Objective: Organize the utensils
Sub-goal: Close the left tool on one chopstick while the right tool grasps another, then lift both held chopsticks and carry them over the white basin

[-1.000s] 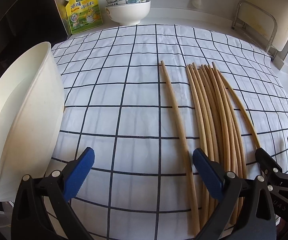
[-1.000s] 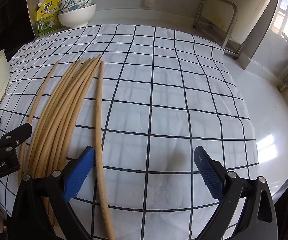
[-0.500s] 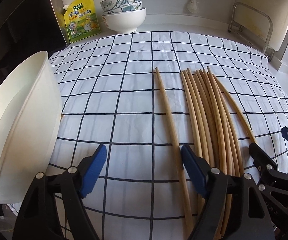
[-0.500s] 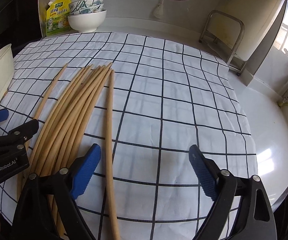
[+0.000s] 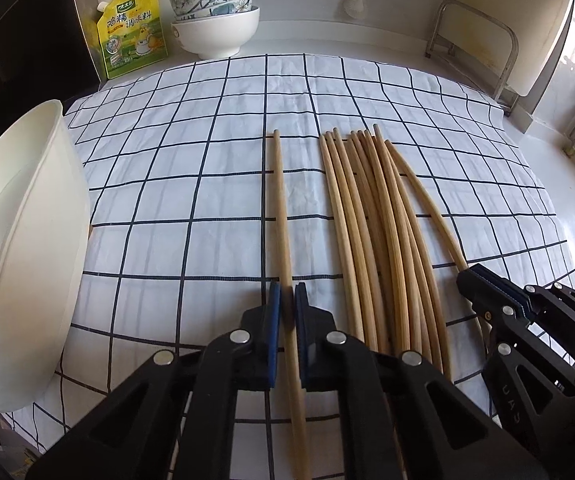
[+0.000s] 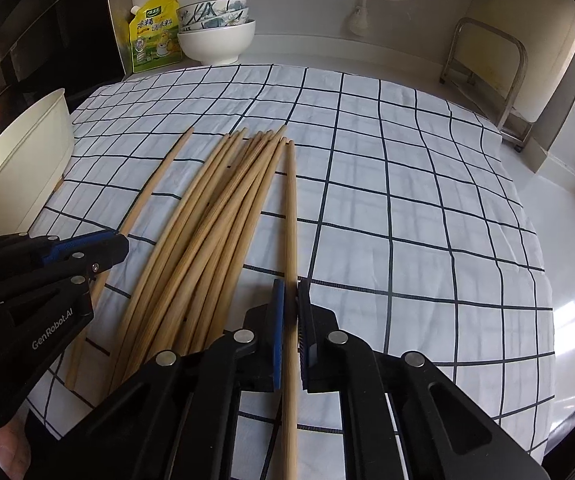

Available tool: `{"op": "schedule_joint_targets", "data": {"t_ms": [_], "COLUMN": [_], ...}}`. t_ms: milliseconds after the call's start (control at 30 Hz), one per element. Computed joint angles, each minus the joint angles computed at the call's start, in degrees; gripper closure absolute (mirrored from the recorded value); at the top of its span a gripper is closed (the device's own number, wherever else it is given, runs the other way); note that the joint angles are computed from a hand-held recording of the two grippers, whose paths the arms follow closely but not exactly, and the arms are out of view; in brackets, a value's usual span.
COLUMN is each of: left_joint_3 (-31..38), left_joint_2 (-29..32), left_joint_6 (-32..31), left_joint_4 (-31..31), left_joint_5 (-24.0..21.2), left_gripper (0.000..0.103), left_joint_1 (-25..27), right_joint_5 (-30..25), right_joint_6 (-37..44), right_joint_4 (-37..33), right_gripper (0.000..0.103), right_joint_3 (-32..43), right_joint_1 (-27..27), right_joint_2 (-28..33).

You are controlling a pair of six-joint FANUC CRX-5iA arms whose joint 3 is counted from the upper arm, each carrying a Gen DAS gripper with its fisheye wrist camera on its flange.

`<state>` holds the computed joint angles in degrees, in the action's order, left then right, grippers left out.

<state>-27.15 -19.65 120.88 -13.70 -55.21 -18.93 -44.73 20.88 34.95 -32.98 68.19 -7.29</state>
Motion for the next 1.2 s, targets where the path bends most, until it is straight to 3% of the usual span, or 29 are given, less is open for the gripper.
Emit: {"op": "schedule_joint_targets", "data": {"t_ms": [900,1200], "left_joint_3": [-3.83,-5.84], "left_joint_2": [-16.01,-24.19], "left_joint_6": [-13.83,-23.78], "left_joint_4": [10.67,17.41], "left_joint_5": [-1.69,-3.79], "left_gripper": [0.096,0.096], "left_joint_1": [8.4,19.82], "right_joint_5": [-0.98,0.54], "right_joint_6": [-7.74,-5.56], "right_joint_4": [4.43,6.0], "right_gripper": [0.097,0.097], "right_joint_3": [2.12,7.42], "right_joint_1": [4.66,5.61], "right_joint_2": [-5.09,-1.42]}}
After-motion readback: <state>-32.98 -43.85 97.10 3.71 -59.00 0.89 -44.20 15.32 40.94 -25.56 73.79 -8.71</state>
